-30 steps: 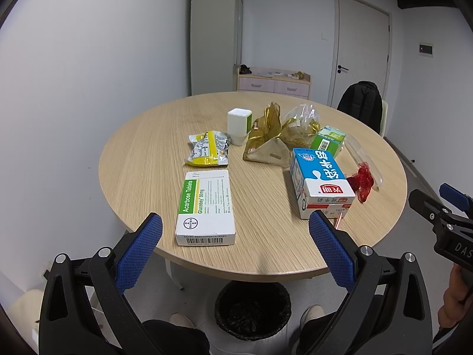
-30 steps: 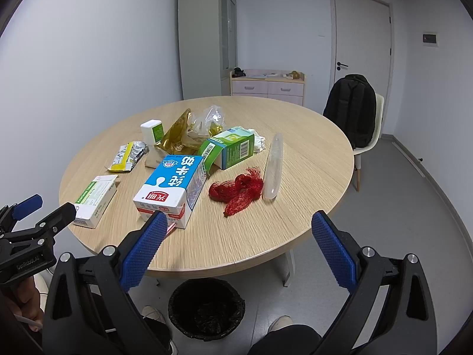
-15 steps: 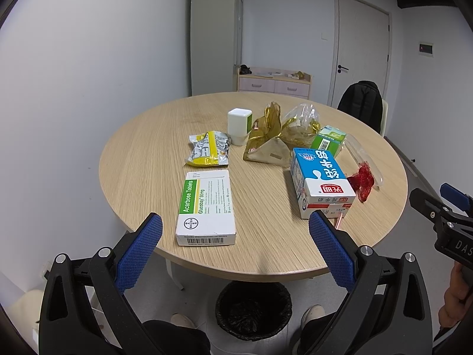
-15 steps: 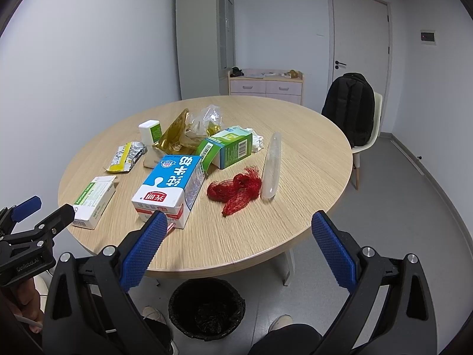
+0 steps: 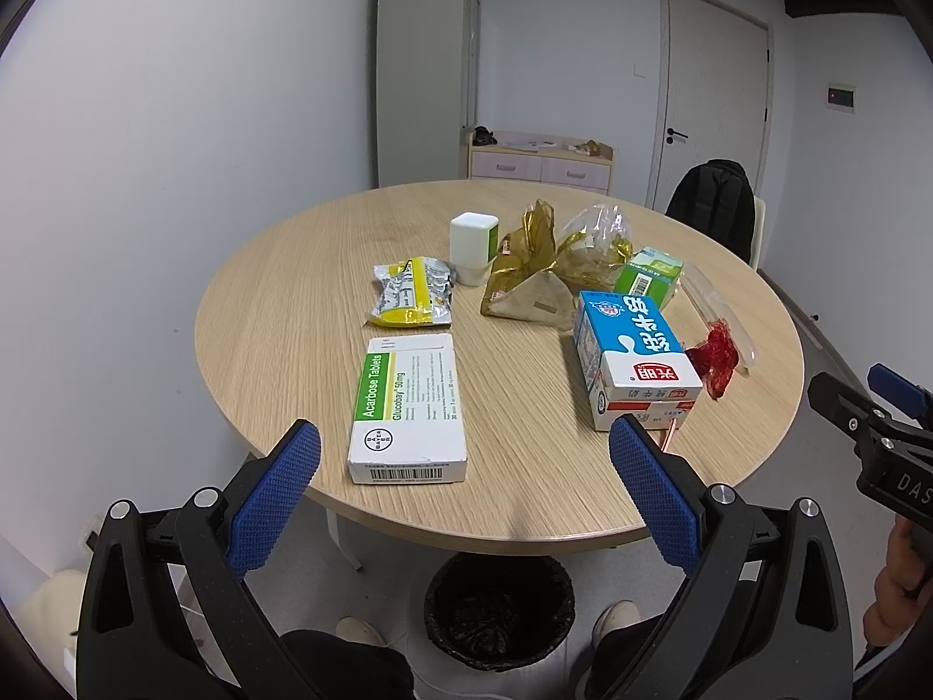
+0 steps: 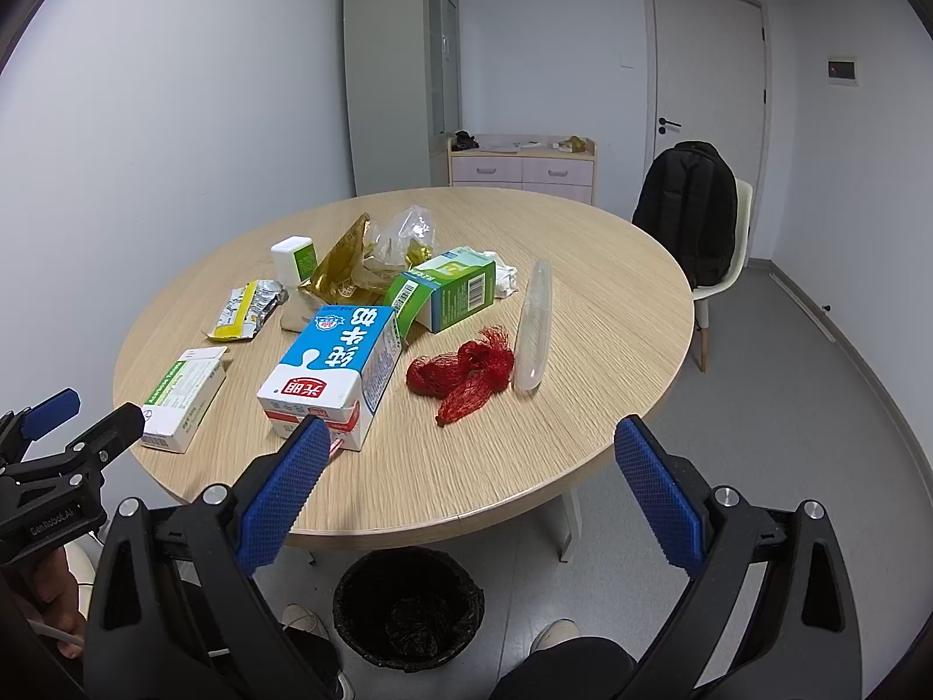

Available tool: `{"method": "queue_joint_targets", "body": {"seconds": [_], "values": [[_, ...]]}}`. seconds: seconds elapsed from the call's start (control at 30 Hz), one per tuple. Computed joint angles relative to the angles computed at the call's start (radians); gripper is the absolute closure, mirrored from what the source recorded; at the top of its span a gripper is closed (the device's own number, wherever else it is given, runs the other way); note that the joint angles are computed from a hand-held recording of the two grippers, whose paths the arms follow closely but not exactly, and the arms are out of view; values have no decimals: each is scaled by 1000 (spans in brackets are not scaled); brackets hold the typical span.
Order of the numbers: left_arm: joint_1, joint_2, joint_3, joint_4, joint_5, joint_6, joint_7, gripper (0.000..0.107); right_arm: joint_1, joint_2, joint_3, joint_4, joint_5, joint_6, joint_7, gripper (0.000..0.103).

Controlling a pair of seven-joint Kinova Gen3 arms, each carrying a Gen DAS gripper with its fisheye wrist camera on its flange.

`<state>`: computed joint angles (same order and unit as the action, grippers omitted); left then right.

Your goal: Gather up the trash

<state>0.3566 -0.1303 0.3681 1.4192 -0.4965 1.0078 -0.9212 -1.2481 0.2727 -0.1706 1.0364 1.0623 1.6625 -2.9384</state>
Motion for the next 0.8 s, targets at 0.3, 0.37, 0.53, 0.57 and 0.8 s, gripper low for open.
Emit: {"method": "queue_joint_targets", "body": {"seconds": [0.3, 0.37, 0.53, 0.57, 0.8], "values": [[0, 0, -2, -1, 5, 0, -5, 10, 1, 0, 0, 0, -1, 1, 1, 9], [1, 4, -6, -6, 14, 4, -15, 10, 1, -1, 0, 0, -1, 0, 0, 9], [3, 14, -20, -28, 36, 20, -29, 10, 3, -5, 1, 4, -2, 0, 0, 9], [1, 17, -27, -34, 44, 18, -31, 10, 7, -7, 0, 5, -4, -2, 0, 9], [3, 93, -76, -124, 66, 66, -77, 10, 64, 11, 12, -55, -47, -46, 82, 9]]}}
